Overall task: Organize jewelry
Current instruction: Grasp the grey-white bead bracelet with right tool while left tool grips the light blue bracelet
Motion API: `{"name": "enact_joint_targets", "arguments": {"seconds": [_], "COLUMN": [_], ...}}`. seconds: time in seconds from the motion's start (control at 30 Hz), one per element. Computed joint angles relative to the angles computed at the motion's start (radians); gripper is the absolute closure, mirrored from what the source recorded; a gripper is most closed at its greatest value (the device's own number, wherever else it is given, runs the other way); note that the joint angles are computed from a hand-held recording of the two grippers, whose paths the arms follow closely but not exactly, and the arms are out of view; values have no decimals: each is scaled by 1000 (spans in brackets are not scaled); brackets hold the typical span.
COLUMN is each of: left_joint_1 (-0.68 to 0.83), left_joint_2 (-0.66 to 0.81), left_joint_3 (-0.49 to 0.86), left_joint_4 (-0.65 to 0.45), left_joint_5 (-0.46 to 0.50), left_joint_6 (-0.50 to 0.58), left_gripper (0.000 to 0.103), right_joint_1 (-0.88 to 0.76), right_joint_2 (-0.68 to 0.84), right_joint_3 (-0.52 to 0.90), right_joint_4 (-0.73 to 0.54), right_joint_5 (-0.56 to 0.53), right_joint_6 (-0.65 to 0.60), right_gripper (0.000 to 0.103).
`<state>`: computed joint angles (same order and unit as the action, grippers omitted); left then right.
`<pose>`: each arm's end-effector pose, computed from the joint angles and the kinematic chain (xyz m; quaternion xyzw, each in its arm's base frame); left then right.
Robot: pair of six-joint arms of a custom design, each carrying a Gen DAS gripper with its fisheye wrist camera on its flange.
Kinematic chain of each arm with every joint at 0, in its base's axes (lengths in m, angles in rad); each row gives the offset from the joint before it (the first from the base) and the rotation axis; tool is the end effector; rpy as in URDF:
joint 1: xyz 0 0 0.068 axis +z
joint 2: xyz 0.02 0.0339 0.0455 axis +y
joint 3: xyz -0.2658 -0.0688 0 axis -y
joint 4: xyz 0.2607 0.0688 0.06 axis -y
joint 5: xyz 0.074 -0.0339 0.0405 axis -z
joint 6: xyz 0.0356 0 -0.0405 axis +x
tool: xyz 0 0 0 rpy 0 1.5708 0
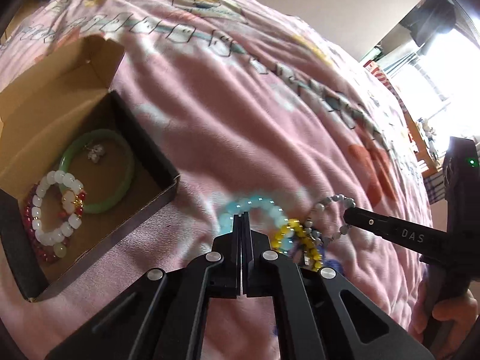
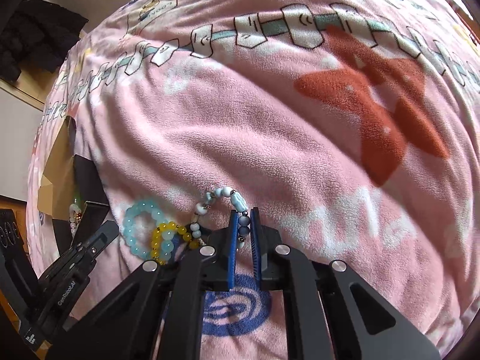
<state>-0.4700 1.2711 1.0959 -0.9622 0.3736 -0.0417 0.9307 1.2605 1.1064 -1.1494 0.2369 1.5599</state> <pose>0.2203 -0.1265 0.2839 0.2430 0.9292 -0.2289 0.1585 0.1467 0.1830 0.2811 0.3195 0.9310 0.0879 0.1533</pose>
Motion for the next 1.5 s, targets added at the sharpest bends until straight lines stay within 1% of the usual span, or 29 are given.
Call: {"name": "enact_joint_targets", "arguments": {"seconds": [0.03,0.13,0.17,0.3,0.33,0.37,0.4,0.47,0.5,0.53,0.67,0.8,0.9,0.93,1.0,1.03,1.2,1.27,1.3,1.33,1.5], "left_joint_1": [-7,-12,-8,7,20,41,60,81,90,99,103,92,81,80,84,85,85,64,48,39,61], "left_joint_2": [-11,-20,-26,5,10,22,28,41,43,28,41,53,67,74,109,112,122,111,106,105,105], "left_joint_3": [2,17,11,17,20,28,33,36,31,18,17,12,4,0,-11,-24,-46,-44,-47,-51,-60], "left_joint_4": [-3,-23,-15,-9,-14,-22,-31,-37,-33,-22,-32,-27,-14,-16,-9,0,27,30,35,42,45], "left_joint_5": [-10,3,-3,-81,-85,-62,-39,-11,11,33,124,180,184,184,205,201,199,144,101,74,84], "left_joint_6": [2,13,10,-11,-6,0,7,-3,-8,-13,-11,-18,-27,-23,-21,-27,-25,-25,-29,-36,-32], "left_gripper": [102,102,102,102,101,100,95,69,39,36,36,36,37,45,52,55,58,70,82,90,90], "right_joint_1": [10,43,52,74,75,75,72,71,70,67,64,68,71,73,76,77,75,74,74,75,78], "right_joint_2": [-2,-5,-3,2,1,0,-2,-11,-13,-15,-30,-51,-67,-72,-87,-92,-112,-114,-114,-113,-97], "right_joint_3": [17,61,80,117,117,115,109,94,88,80,49,23,5,0,-16,-20,-43,-50,-52,-52,-40], "right_joint_4": [-20,-72,-91,-129,-130,-128,-122,-108,-98,-89,-60,-43,-38,-37,-30,-29,-25,-19,-17,-14,-8], "right_joint_5": [10,36,42,56,56,55,52,47,44,41,32,28,26,26,23,23,18,16,15,14,12], "right_joint_6": [7,32,36,48,49,49,48,51,51,47,43,55,60,64,73,76,86,88,88,90,87], "right_gripper": [94,94,94,94,94,94,94,94,94,94,94,94,94,94,94,94,94,94,94,94,94]}}
